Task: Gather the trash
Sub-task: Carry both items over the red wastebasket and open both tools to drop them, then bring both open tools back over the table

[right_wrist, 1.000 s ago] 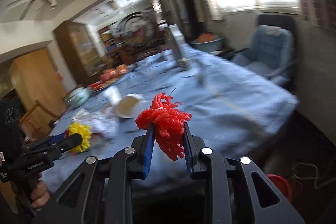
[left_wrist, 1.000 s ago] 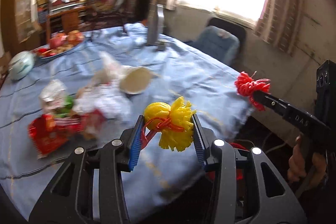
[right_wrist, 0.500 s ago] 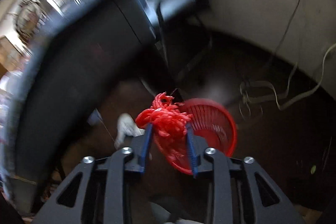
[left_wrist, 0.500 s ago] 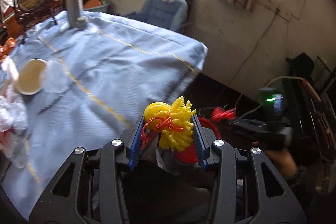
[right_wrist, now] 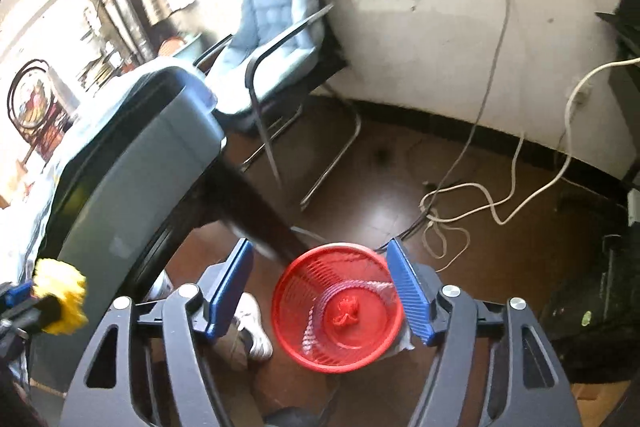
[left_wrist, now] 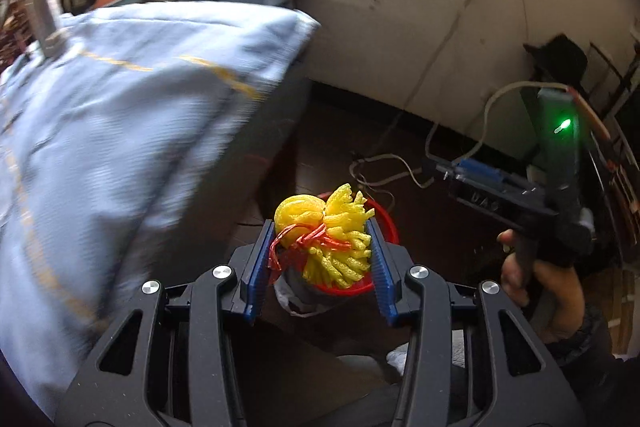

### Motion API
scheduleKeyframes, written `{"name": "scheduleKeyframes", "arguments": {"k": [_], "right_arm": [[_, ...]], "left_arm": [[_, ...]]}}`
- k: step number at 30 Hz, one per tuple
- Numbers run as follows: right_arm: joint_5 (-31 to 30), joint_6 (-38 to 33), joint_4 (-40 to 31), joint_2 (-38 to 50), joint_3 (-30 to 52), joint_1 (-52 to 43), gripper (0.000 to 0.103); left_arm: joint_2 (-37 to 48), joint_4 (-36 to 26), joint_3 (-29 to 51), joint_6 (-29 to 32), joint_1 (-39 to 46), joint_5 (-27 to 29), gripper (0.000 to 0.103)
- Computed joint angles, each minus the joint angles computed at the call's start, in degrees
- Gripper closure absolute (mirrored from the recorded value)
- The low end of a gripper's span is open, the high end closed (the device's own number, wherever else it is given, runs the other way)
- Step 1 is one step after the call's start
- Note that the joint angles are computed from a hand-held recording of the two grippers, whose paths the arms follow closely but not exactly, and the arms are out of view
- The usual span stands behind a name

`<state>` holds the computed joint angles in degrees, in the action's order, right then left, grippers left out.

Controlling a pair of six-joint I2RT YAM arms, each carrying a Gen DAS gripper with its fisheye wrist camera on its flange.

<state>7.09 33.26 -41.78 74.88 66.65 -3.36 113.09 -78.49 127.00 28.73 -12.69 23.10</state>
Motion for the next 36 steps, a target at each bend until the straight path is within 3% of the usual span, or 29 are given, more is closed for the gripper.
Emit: {"name": "scheduleKeyframes", "arguments": {"k": [5,10,14,16,19,23,29,36], "right_arm": [[-1.9,-0.3,-0.6,-2.7,-1.7,-4.6,0.034],[-3.3,-0.8,-0.8,-4.2,-2.7,-6.9,0.034],[-4.1,-1.3,0.0,-3.5,-2.3,-7.6,0.034],[-4.3,-0.9,0.1,-3.2,-2.2,-6.8,0.032],[-4.6,-0.4,0.7,-2.4,-1.8,-5.7,0.028],[-3.2,-0.4,0.3,-1.3,-0.2,-2.5,0.026],[2.0,-0.8,-2.6,-0.5,4.4,3.8,0.02],[8.4,-0.1,-5.7,-2.7,8.7,10.8,0.011]], "left_arm": [[5.4,-0.1,3.2,-1.5,-5.8,-2.5,0.054],[14.1,-5.2,16.4,-5.5,-7.4,-3.0,0.022],[18.2,-10.2,26.8,-6.5,-6.2,-1.9,0.013],[17.6,-9.8,27.4,-6.6,-5.5,-2.9,0.011],[15.3,-7.7,25.6,-7.2,-3.7,-4.3,0.009],[9.2,-2.9,17.1,-8.7,-2.2,-5.1,0.008],[1.4,2.7,7.5,-9.3,0.0,-6.2,0.008],[-6.7,5.9,-0.7,-9.0,5.1,-3.5,0.007]]}}
